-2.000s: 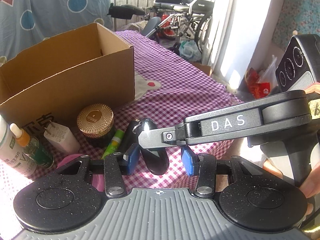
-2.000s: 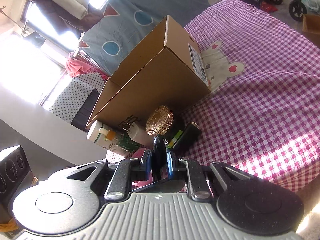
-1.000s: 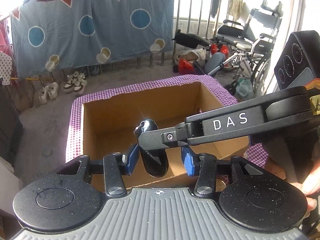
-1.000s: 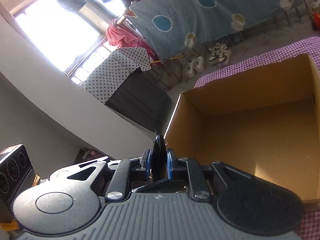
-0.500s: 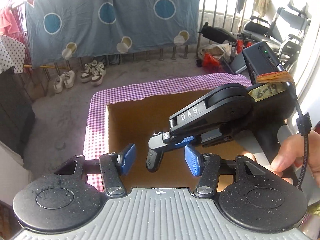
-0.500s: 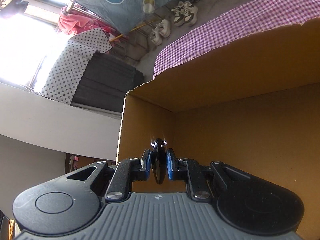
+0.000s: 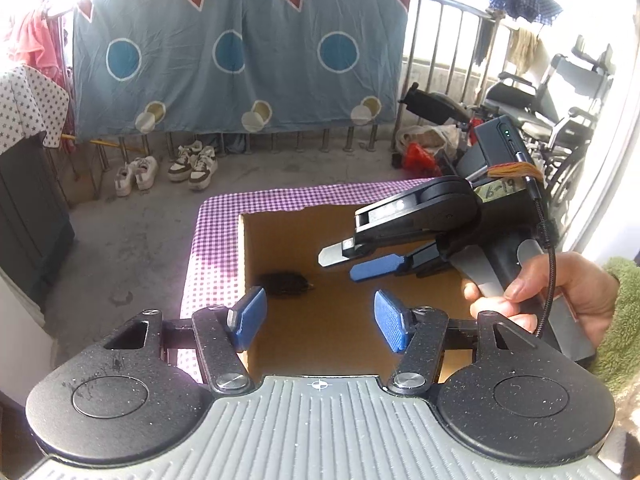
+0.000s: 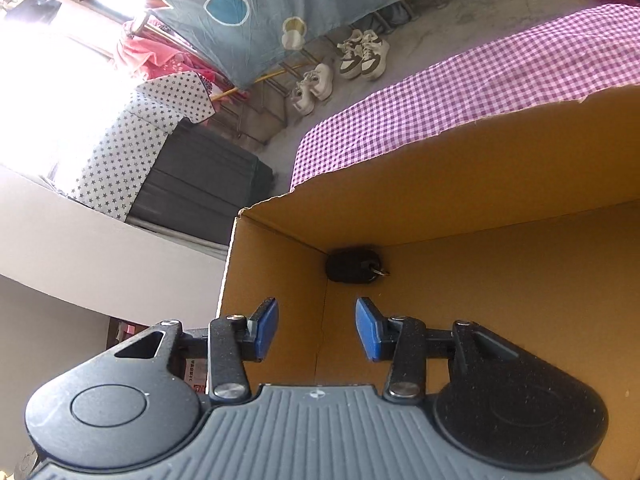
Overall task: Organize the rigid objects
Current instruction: 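Move the right gripper back to the black cylinder on the table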
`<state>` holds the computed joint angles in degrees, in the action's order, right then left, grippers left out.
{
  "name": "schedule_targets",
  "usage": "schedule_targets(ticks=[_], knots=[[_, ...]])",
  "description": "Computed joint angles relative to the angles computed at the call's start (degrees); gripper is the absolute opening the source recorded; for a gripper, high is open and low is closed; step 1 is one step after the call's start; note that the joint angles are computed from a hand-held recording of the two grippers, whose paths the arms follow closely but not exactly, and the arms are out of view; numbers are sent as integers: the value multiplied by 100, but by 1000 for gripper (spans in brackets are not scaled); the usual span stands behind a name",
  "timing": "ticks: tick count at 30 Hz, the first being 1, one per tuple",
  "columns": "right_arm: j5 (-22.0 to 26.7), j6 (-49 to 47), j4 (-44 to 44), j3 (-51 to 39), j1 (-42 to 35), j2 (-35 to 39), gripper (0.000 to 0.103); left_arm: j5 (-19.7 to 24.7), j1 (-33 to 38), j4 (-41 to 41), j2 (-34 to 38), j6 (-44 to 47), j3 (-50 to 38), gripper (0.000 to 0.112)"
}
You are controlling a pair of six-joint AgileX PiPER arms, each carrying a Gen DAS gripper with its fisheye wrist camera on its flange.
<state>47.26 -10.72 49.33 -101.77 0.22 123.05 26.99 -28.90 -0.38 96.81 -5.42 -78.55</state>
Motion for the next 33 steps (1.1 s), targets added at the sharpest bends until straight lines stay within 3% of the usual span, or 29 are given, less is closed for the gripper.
schedule_targets(ticks=[3, 7, 13, 18, 21, 25, 30, 33], knots=[[-342, -904, 544, 1485, -232, -1183, 46, -178, -58, -324, -322, 306, 324, 62], [-381, -2231, 1286, 3277, -812, -2685, 46, -517, -217, -863, -864, 800, 1044, 66], [286, -3867, 2074, 5724, -2255, -4801, 46, -698, -640, -1008, -1160, 937, 1715, 67], [913, -4864, 2502, 7331, -3644, -5806, 46, -920, -1121, -1390, -958, 1326, 2044, 67], [757, -5413, 2762, 8263, -4104, -6027, 45, -1106, -1457, -1589, -650, 1591, 2104, 65], [184, -6304, 3695, 8977, -3917, -5555, 40, -1212, -1981, -508, -33, 660, 1879, 53], [96, -7407, 4685, 9212, -3679, -4584, 39, -714, -2294, 610, 701, -306, 1180, 39], [25, -7654, 4941, 9152, -3518, -4292, 39, -494, -2316, 424, 932, -112, 922, 34]])
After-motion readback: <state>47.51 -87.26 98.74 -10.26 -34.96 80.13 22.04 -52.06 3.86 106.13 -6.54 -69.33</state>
